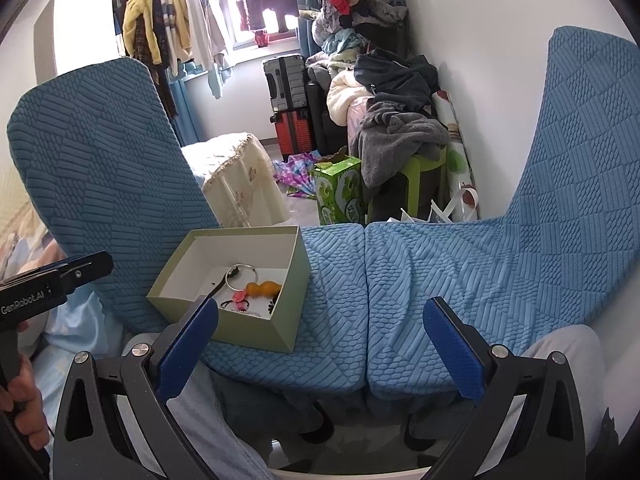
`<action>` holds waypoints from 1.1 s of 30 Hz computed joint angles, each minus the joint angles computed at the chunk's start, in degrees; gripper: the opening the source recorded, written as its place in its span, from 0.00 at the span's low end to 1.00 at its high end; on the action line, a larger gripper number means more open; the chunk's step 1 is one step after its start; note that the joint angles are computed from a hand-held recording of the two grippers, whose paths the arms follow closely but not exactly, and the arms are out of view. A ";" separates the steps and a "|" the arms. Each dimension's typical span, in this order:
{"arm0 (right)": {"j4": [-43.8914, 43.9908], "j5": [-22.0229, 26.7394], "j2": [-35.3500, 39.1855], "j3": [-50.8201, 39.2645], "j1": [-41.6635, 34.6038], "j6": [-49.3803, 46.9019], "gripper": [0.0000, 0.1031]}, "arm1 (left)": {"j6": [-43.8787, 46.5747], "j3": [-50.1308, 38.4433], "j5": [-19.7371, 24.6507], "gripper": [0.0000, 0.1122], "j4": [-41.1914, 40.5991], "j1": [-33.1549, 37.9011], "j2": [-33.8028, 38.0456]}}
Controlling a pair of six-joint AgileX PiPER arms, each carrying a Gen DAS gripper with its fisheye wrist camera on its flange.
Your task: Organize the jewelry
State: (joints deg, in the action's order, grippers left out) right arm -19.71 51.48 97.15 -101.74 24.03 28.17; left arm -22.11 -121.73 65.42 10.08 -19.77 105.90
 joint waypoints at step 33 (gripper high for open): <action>-0.44 -0.66 -0.46 0.80 0.25 0.82 1.00 | -0.43 1.83 -0.89 0.64 0.02 0.63 -0.40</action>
State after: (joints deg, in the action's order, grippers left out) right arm -20.14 50.82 96.68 -100.95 24.29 28.99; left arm -22.54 -119.90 64.52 10.10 -19.14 105.50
